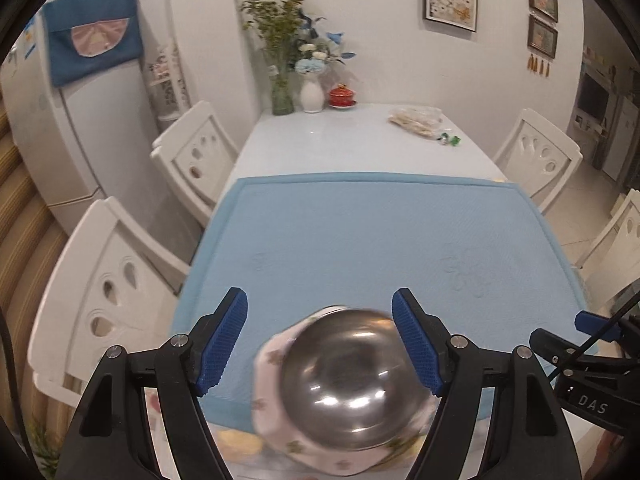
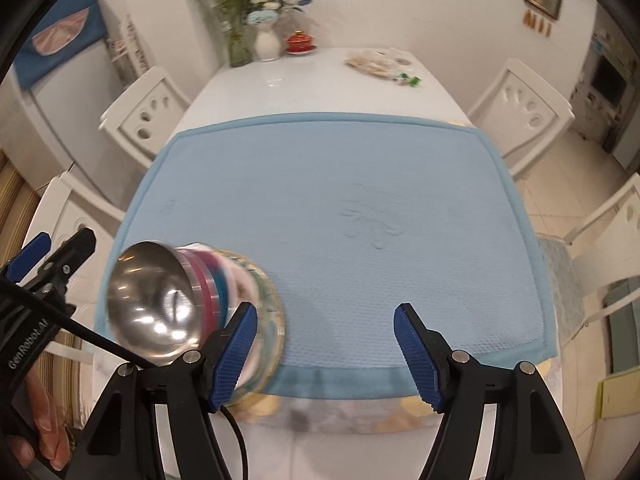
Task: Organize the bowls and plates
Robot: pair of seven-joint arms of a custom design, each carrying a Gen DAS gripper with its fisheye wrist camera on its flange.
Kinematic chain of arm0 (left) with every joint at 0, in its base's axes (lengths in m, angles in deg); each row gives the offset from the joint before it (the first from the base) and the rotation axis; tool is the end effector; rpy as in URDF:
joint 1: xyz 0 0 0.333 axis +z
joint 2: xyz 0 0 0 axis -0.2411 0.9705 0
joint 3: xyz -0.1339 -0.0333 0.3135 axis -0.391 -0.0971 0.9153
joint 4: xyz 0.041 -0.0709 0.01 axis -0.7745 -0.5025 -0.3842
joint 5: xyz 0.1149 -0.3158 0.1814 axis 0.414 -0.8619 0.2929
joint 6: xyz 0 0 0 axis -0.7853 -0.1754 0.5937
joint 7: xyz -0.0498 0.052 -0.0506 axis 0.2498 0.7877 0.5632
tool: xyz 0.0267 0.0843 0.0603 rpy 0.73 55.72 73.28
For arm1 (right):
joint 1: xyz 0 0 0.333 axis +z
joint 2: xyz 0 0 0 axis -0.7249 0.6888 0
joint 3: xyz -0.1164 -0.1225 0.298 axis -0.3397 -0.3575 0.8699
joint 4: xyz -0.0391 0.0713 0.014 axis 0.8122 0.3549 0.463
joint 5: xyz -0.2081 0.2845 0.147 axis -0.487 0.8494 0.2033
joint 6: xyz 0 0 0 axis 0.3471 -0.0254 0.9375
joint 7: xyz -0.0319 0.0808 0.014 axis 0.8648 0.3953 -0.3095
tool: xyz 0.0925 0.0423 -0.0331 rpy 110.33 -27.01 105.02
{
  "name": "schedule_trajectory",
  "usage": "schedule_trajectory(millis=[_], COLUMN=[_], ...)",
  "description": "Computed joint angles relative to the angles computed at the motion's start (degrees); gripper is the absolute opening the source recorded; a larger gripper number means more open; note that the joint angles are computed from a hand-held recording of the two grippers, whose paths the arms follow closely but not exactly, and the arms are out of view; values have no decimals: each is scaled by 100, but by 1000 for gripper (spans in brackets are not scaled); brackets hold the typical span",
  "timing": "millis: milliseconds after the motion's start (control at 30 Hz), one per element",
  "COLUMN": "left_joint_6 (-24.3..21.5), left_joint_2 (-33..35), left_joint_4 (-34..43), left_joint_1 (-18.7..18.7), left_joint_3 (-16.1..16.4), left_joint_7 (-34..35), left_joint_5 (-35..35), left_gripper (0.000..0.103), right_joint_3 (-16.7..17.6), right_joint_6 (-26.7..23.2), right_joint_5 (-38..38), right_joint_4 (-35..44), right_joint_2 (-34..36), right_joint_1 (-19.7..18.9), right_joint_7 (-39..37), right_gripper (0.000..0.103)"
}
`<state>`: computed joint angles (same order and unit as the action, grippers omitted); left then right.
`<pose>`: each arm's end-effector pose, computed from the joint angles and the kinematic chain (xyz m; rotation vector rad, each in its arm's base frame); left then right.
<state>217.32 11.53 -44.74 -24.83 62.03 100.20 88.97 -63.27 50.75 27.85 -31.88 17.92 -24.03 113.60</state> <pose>0.4784 -0.2082 0.5943 -1.6630 1.8436 -0.6939 0.4523 0.2494 0.5868 -1.8585 2.0086 -0.4850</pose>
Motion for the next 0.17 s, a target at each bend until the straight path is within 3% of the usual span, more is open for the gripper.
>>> schedule_trajectory(millis=[167], left_joint_6=[89], left_joint_2=[347], left_joint_4=[455], left_joint_1=[-55], left_joint_3=[-307], left_joint_7=[-735], left_joint_5=[460], left_gripper=[75], right_joint_3=[-280], right_joint_6=[207], right_joint_5=[-43], right_joint_4=[-374], right_joint_2=[-207], right_joint_1=[-252], right_joint_7=[-252], right_gripper=[69])
